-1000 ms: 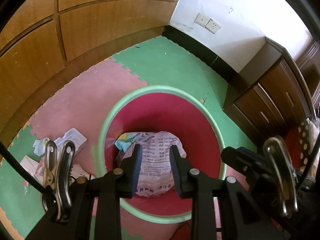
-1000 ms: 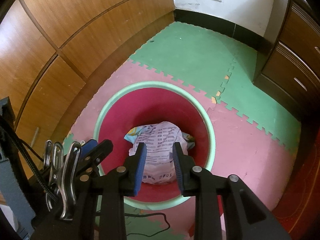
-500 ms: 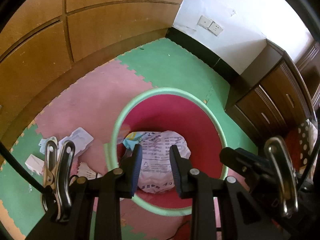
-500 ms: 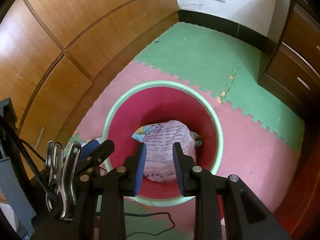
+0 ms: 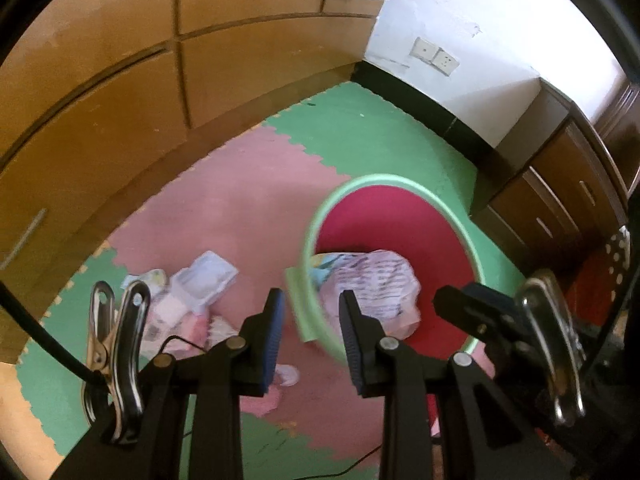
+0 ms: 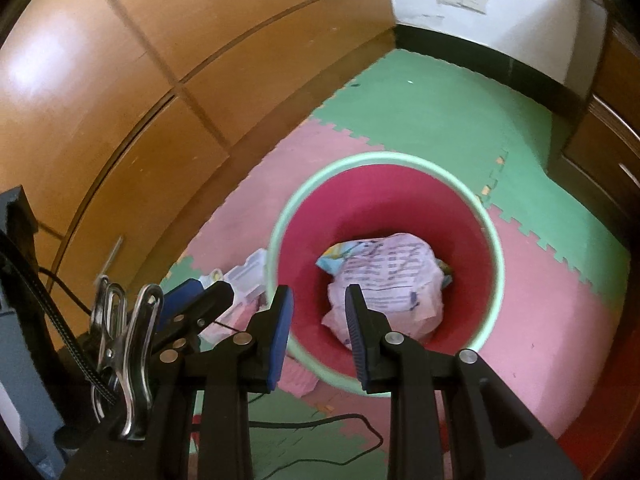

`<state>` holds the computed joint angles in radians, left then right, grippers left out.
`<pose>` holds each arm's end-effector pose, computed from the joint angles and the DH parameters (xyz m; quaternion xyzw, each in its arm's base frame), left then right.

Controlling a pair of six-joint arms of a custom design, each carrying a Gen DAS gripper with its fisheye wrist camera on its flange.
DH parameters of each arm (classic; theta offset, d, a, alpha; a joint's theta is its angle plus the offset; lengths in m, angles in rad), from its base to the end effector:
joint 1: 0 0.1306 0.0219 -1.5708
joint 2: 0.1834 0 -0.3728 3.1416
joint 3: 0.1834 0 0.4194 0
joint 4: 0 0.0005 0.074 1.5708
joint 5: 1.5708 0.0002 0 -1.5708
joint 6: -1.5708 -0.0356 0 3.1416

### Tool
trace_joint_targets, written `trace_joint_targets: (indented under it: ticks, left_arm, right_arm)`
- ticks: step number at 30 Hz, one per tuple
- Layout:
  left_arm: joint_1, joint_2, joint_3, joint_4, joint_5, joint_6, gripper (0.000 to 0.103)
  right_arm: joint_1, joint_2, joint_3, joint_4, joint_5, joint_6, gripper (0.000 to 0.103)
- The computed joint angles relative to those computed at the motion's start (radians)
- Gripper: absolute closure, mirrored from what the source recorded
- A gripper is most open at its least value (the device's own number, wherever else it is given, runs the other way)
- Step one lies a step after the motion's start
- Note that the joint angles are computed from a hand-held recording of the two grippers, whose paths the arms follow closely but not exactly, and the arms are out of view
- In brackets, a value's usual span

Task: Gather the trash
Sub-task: 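Move both tools back toward the trash pile on the floor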

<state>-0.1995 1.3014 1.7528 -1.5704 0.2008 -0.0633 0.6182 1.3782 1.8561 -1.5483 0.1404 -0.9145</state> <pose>0.4049 -0.0896 0.5869 0.1493 0.9584 -0.1126 0.2157 0.3643 0.2524 0.6003 0.1598 0.9533 0.1223 0.2251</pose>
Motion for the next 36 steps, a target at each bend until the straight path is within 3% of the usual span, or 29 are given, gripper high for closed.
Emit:
trace_joint_targets:
  ticks: [20,29,36]
  left_arm:
    - [0.41,-0.026,-0.088,-0.032,-0.094,-0.16,0.074]
    - [0.521,0.026,-0.049,-0.078,-0.089,-0.127,0.074]
    - [0.599,0.038,0.014,0.011,-0.19,-0.081,0.074]
  right_arm:
    - [0.15,0.159,0.124,-0.041,-0.021,0.112,0.075]
    - [0.179,0.237,0.177,-0.036,-0.059,0.141,0.075]
    - [0.197,0.306,0.247,-0.04,-0.073,0.149,0.075]
